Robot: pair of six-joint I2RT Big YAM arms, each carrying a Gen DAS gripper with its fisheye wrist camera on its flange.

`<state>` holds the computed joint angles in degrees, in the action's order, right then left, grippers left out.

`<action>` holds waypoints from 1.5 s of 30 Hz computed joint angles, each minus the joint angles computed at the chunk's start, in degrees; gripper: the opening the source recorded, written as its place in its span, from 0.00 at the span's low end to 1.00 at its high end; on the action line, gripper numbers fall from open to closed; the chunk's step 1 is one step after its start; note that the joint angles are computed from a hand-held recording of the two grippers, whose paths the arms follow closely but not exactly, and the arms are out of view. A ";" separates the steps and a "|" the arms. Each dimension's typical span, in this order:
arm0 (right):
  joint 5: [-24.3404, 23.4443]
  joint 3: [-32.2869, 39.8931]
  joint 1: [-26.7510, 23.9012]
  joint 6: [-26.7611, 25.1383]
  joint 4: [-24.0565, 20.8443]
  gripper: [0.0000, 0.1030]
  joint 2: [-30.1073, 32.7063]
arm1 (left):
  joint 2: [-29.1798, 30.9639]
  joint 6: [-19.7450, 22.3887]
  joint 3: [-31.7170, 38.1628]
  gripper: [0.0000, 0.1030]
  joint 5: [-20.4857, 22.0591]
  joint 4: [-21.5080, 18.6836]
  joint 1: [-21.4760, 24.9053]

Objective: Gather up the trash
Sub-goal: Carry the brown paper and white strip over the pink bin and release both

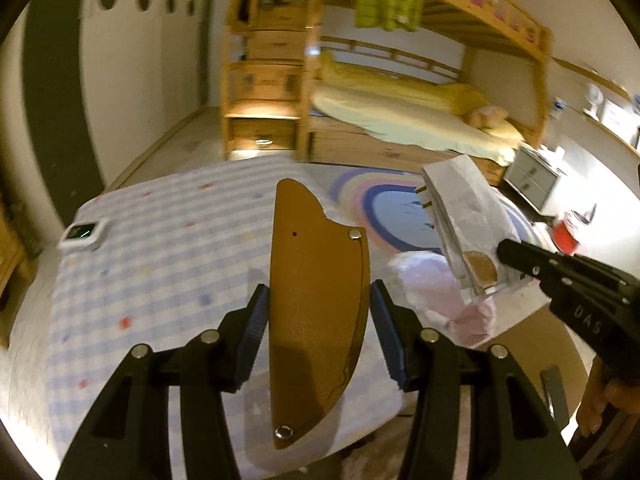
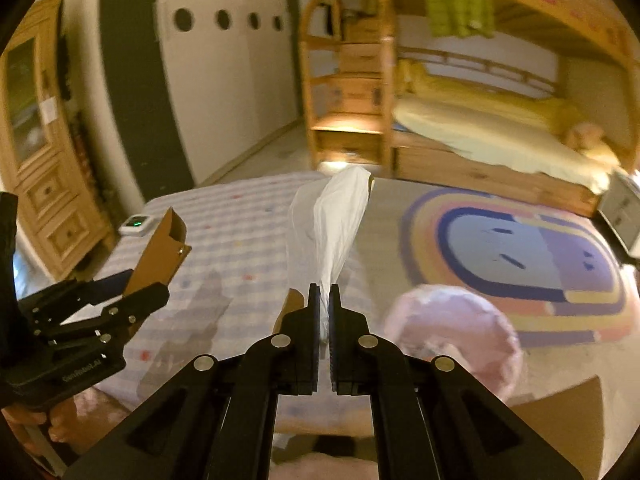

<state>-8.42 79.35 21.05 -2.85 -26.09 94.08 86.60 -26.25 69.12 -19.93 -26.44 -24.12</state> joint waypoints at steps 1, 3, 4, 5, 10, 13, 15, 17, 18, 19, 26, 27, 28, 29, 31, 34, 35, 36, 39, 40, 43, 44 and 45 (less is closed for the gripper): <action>0.79 -0.43 -0.95 0.07 0.28 0.04 -0.28 | 1.53 0.85 1.79 0.49 0.27 0.15 -0.72; 1.95 -0.97 -2.58 0.32 0.74 0.04 -0.52 | 4.11 2.40 4.71 0.49 0.98 0.52 -1.73; 2.31 -1.18 -3.60 0.69 0.91 0.04 -0.51 | 5.79 3.22 6.67 0.49 1.48 0.52 -2.24; 2.59 -1.30 -4.54 1.06 1.00 0.04 -0.40 | 7.14 3.82 8.30 0.49 1.84 0.47 -2.70; 2.56 -1.14 -8.08 1.89 0.84 0.04 0.80 | 14.76 7.05 17.50 0.49 4.38 -0.15 -4.29; 2.38 -0.56 -9.92 2.54 0.59 0.05 1.94 | 19.02 8.64 22.94 0.49 6.12 -1.45 -4.70; 2.03 0.12 -10.93 3.15 0.34 0.05 2.95 | 21.85 9.51 26.72 0.49 7.05 -2.78 -4.91; 1.69 1.32 -12.03 3.74 -0.04 0.05 4.37 | 23.73 9.76 29.27 0.49 7.55 -3.79 -5.05; 1.73 1.93 -12.32 3.77 -0.24 0.06 5.08 | 25.25 9.97 31.39 0.49 8.20 -4.67 -4.97; 1.97 2.67 -12.53 3.98 -0.69 0.06 5.91 | 25.91 9.96 32.41 0.49 8.47 -5.21 -5.03; 0.87 7.14 -13.80 5.09 -1.76 0.10 10.91 | 29.56 10.24 38.46 0.57 9.61 -7.12 -4.36; 0.63 7.43 -13.92 5.13 -2.06 0.11 11.30 | 29.14 10.02 37.94 0.64 8.97 -6.29 -4.26; 0.14 7.98 -14.11 5.44 -2.48 0.20 11.79 | 28.49 9.91 37.01 0.65 8.71 -5.55 -4.21; -0.09 8.00 -14.21 5.76 -2.42 0.29 11.84 | 28.10 9.79 36.51 0.66 8.57 -5.13 -4.15; 0.65 7.06 -14.00 6.23 -1.56 0.34 11.06 | 26.97 9.44 34.95 0.69 7.72 -4.32 -4.08; 0.50 5.40 -13.95 6.64 -1.14 0.35 9.11 | 25.44 8.60 33.08 0.69 6.56 -4.19 -4.20; 0.43 5.13 -14.03 6.54 -1.40 0.35 8.57 | 24.62 8.34 32.00 0.69 6.32 -4.08 -4.25; 0.52 4.67 -13.99 6.53 -1.78 0.35 7.70 | 23.72 8.39 30.88 0.70 5.99 -3.98 -4.31; -0.58 2.77 -13.84 6.38 -2.20 0.39 4.74 | 20.98 7.64 27.91 0.75 3.83 -4.39 -4.49; -0.77 1.72 -13.60 5.79 -2.08 0.44 3.39 | 19.55 7.08 26.21 0.78 3.32 -4.13 -4.49; -1.44 0.02 -12.66 4.28 -3.19 0.55 0.79 | 16.01 5.27 22.50 0.84 0.98 -5.17 -4.65; -1.59 -0.19 -12.34 4.15 -4.08 0.59 0.20 | 14.51 4.91 20.84 0.85 0.29 -5.35 -4.73; -2.03 -0.51 -11.76 3.83 -5.40 0.61 -0.63 | 13.51 4.76 19.79 0.87 -0.08 -5.50 -4.67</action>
